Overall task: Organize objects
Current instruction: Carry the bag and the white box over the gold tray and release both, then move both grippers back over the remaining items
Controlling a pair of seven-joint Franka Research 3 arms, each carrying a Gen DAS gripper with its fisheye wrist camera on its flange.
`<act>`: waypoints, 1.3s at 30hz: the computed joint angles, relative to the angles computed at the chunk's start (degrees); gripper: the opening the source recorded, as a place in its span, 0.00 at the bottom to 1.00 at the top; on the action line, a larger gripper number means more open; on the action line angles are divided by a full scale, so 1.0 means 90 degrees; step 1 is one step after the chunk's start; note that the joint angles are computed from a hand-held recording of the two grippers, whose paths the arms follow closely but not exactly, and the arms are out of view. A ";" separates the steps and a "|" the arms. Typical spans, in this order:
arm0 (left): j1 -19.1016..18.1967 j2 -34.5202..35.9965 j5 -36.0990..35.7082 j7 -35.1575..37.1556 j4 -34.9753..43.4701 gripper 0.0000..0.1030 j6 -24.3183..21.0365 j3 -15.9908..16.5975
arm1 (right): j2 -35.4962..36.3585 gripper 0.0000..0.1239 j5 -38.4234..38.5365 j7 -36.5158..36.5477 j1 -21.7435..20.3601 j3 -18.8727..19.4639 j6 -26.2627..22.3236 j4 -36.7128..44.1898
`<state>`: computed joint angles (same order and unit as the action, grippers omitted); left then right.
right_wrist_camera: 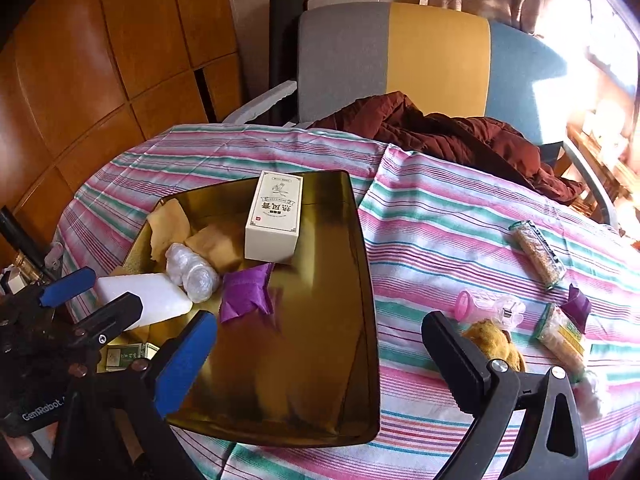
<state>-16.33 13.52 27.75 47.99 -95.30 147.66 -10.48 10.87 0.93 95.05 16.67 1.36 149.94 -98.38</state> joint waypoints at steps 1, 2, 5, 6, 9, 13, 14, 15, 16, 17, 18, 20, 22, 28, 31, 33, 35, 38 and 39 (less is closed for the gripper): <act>0.0012 -0.0004 -0.0047 0.0041 -0.0016 0.79 0.0046 -0.0019 | -0.0037 0.83 -0.0044 0.0047 0.0011 -0.0017 0.0042 -0.0054; 0.0032 -0.0010 -0.0116 0.0106 -0.0039 0.79 0.0100 -0.0043 | -0.0077 0.83 -0.0076 0.0081 0.0014 -0.0028 0.0077 -0.0107; 0.0035 -0.0009 -0.0238 0.0244 -0.0053 0.79 0.0149 -0.0081 | -0.0174 0.83 -0.0122 0.0128 -0.0009 -0.0040 0.0145 -0.0232; 0.0039 -0.0009 -0.0295 0.0295 -0.0058 0.79 0.0163 -0.0096 | -0.0197 0.83 -0.0148 0.0150 -0.0018 -0.0046 0.0155 -0.0263; 0.0020 0.0006 -0.0387 0.0385 -0.0051 0.79 0.0149 -0.0115 | -0.0278 0.83 -0.0184 0.0215 -0.0058 -0.0056 0.0182 -0.0384; 0.0008 0.0028 -0.0529 0.0521 -0.0034 0.79 0.0086 -0.0140 | -0.0354 0.83 -0.0205 0.0290 -0.0118 -0.0061 0.0186 -0.0513; -0.0004 0.0026 -0.0529 0.0530 -0.0038 0.79 0.0075 -0.0138 | -0.0375 0.83 -0.0222 0.0309 -0.0130 -0.0063 0.0192 -0.0549; -0.0014 0.0029 -0.0529 0.0542 -0.0035 0.79 0.0063 -0.0136 | -0.0399 0.83 -0.0228 0.0315 -0.0145 -0.0063 0.0196 -0.0585; -0.0026 0.0023 -0.0515 0.0543 -0.0048 0.79 0.0062 -0.0131 | -0.0420 0.83 -0.0233 0.0316 -0.0163 -0.0064 0.0198 -0.0618; -0.0044 0.0020 -0.0483 0.0529 -0.0052 0.79 0.0046 -0.0123 | -0.0447 0.83 -0.0242 0.0319 -0.0182 -0.0069 0.0203 -0.0655; -0.0067 0.0030 -0.0438 0.0513 -0.0031 0.79 0.0003 -0.0112 | -0.0471 0.83 -0.0273 0.0350 -0.0199 -0.0080 0.0210 -0.0688; -0.0121 0.0062 -0.0323 0.0460 0.0033 0.79 -0.0113 -0.0089 | -0.0519 0.83 -0.0314 0.0415 -0.0243 -0.0100 0.0238 -0.0754; -0.0130 0.0083 -0.0307 0.0472 0.0060 0.79 -0.0152 -0.0096 | -0.0559 0.83 -0.0374 0.0498 -0.0292 -0.0126 0.0263 -0.0805; -0.0117 0.0100 -0.0387 0.0611 0.0069 0.79 -0.0170 -0.0138 | -0.0638 0.83 -0.0520 0.0664 -0.0492 -0.0221 0.0266 -0.0857; -0.0089 0.0122 -0.0541 0.0751 0.0076 0.79 -0.0140 -0.0178 | -0.0669 0.83 -0.0694 0.0777 -0.0622 -0.0302 0.0237 -0.0853; -0.0090 0.0158 -0.0633 0.0815 0.0113 0.79 -0.0168 -0.0195 | -0.0679 0.83 -0.0925 0.0903 -0.0711 -0.0373 0.0201 -0.0822; -0.0096 0.0193 -0.0720 0.0882 0.0154 0.79 -0.0213 -0.0211 | -0.0674 0.83 -0.1075 0.0983 -0.0815 -0.0434 0.0193 -0.0781; -0.0140 0.0245 -0.0723 0.0937 0.0224 0.79 -0.0282 -0.0205 | -0.0670 0.83 -0.1362 0.1163 -0.0968 -0.0535 0.0196 -0.0761; -0.0146 0.0258 -0.0740 0.0965 0.0237 0.79 -0.0291 -0.0210 | -0.0671 0.83 -0.1411 0.1180 -0.1025 -0.0563 0.0225 -0.0775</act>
